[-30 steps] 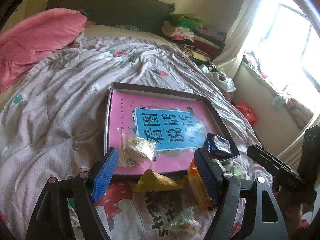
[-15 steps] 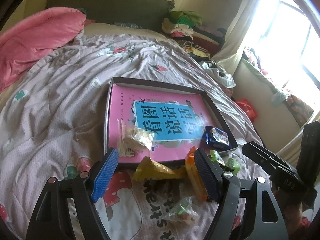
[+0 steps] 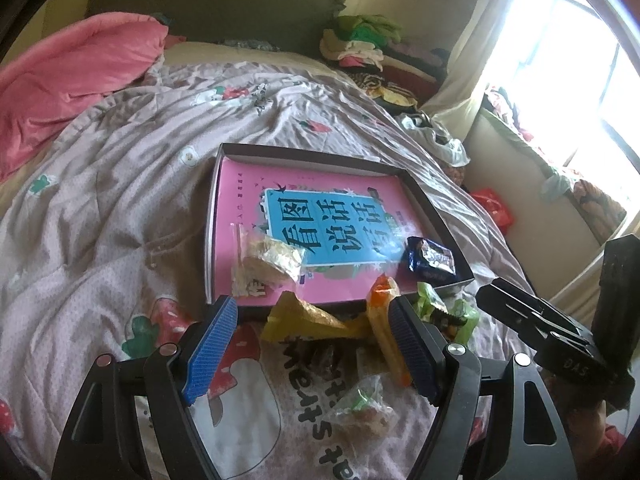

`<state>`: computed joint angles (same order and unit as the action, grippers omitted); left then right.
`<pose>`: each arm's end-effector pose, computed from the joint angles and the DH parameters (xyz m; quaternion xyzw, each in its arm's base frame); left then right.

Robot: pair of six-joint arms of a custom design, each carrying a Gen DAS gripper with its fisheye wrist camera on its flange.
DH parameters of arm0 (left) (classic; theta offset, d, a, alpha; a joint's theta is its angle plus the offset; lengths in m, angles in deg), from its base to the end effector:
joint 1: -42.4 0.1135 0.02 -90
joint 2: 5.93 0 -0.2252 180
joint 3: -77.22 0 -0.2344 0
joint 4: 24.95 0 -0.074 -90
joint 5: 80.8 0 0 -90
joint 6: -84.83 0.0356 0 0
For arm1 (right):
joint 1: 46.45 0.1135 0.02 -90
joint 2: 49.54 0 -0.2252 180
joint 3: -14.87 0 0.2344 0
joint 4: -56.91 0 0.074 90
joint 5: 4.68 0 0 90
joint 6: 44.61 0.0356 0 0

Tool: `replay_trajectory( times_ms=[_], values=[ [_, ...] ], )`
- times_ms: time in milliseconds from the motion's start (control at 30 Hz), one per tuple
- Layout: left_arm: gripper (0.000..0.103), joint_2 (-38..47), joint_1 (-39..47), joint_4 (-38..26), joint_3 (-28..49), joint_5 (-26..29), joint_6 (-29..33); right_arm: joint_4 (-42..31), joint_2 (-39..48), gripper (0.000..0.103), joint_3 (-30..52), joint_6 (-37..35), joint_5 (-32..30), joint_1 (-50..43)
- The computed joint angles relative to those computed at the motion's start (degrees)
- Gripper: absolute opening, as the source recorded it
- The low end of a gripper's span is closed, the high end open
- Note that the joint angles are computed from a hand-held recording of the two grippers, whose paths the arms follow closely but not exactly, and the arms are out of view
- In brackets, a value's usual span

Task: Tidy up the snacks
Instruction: 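Move both grippers back from the tray to the snack pile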

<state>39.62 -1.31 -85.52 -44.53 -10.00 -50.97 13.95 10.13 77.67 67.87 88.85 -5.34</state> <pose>0.1260 -0.1043 0.2460 -0.0767 0.9189 -0.1390 0.3612 0.1705 0.1459 0.2505 -0.1336 0.8954 0.1996 0.3749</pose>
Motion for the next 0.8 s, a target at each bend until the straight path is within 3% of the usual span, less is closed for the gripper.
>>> replay_trajectory(
  times_ms=[800],
  values=[
    [0.079,-1.6,-5.3,-3.8,-1.8,-1.5,-4.6,-0.5,0.2,0.064,-3.3,1.3,0.2,3.3]
  ],
)
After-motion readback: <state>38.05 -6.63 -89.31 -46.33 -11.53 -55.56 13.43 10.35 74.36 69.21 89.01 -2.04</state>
